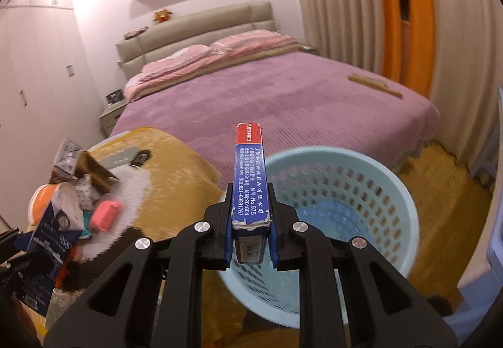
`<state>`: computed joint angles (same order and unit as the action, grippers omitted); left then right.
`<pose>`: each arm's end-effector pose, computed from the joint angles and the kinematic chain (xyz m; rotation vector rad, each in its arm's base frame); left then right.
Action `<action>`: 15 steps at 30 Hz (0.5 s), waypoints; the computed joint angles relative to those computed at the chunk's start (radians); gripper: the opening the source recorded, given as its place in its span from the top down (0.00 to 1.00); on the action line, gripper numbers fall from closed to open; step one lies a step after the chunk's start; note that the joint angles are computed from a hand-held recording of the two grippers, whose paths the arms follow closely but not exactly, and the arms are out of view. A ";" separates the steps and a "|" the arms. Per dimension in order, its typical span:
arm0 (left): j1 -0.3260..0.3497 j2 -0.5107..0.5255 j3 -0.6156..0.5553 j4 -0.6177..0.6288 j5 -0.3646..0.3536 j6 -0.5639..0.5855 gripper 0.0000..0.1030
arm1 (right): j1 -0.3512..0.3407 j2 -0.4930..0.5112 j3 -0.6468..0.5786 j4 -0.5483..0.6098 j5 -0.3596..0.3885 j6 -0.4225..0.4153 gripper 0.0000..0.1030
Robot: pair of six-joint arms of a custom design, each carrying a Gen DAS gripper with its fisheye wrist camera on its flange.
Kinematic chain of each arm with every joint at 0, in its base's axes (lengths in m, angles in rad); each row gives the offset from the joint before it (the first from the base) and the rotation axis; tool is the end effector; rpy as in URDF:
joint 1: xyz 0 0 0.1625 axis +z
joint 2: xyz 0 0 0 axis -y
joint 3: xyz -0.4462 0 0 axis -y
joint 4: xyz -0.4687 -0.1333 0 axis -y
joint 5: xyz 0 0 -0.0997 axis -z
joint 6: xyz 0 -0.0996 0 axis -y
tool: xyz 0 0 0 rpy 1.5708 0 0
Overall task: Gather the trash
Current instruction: 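Carry the blue box over the basket and open the right gripper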
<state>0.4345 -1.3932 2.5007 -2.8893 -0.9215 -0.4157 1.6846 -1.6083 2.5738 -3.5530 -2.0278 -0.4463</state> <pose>-0.2835 -0.3449 0.1257 0.8612 2.5586 -0.8399 0.1317 -0.3658 0.2607 0.3476 -2.2815 1.1696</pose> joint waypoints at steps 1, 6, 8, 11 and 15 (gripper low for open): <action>0.012 0.031 -0.021 -0.019 -0.019 0.018 0.50 | -0.013 -0.009 0.002 0.013 -0.002 0.005 0.85; 0.067 0.210 -0.139 -0.082 -0.106 0.087 0.50 | -0.085 -0.033 -0.003 0.129 -0.044 0.032 0.85; 0.091 0.271 -0.190 -0.086 -0.136 0.102 0.50 | -0.118 -0.037 -0.013 0.199 -0.054 0.054 0.85; 0.121 0.349 -0.251 -0.092 -0.178 0.087 0.50 | -0.166 -0.046 -0.021 0.279 -0.042 0.087 0.85; 0.166 0.439 -0.324 -0.085 -0.207 0.085 0.50 | -0.194 -0.057 -0.025 0.327 -0.037 0.097 0.85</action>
<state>0.6001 -0.9545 2.1764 -2.9744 -1.1285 -0.3312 1.4906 -1.6649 2.5489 -3.2263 -2.0652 -0.3492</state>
